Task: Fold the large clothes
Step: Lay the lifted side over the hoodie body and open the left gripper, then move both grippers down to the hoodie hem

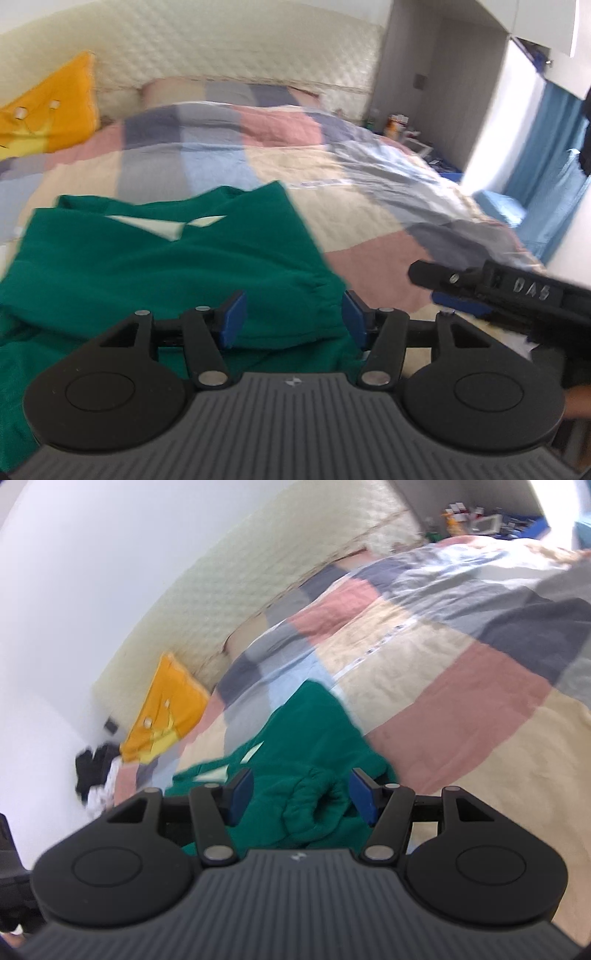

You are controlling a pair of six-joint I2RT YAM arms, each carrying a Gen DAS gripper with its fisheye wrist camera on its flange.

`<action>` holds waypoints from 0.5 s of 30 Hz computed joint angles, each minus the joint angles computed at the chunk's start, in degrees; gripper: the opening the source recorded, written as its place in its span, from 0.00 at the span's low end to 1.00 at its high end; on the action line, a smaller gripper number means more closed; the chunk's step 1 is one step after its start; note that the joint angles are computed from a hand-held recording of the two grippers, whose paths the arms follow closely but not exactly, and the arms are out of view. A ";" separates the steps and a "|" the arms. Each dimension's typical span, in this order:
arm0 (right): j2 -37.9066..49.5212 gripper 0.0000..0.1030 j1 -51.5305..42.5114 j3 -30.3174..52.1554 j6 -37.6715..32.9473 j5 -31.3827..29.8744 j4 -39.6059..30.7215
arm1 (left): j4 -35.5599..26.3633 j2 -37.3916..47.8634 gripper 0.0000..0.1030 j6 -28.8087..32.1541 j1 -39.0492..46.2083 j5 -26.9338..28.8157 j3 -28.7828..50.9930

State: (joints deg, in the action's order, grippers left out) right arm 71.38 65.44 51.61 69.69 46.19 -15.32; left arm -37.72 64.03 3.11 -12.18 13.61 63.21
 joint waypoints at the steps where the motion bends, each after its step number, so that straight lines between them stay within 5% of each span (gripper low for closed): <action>1: 1.22 0.58 -0.18 0.21 -1.76 -0.97 1.84 | 0.79 -0.80 0.60 0.85 1.12 -0.33 -1.47; 6: 8.93 0.50 -1.91 2.72 -9.71 -7.61 9.03 | 4.97 -0.91 0.60 2.74 8.11 0.89 -6.01; 15: 20.74 0.45 -4.88 12.31 -17.70 -11.66 3.43 | 16.34 3.40 0.60 10.61 19.39 3.47 -13.99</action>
State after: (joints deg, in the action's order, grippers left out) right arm 92.12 60.56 63.93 51.99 34.53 -11.89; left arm -21.38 67.43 13.71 7.21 17.08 49.22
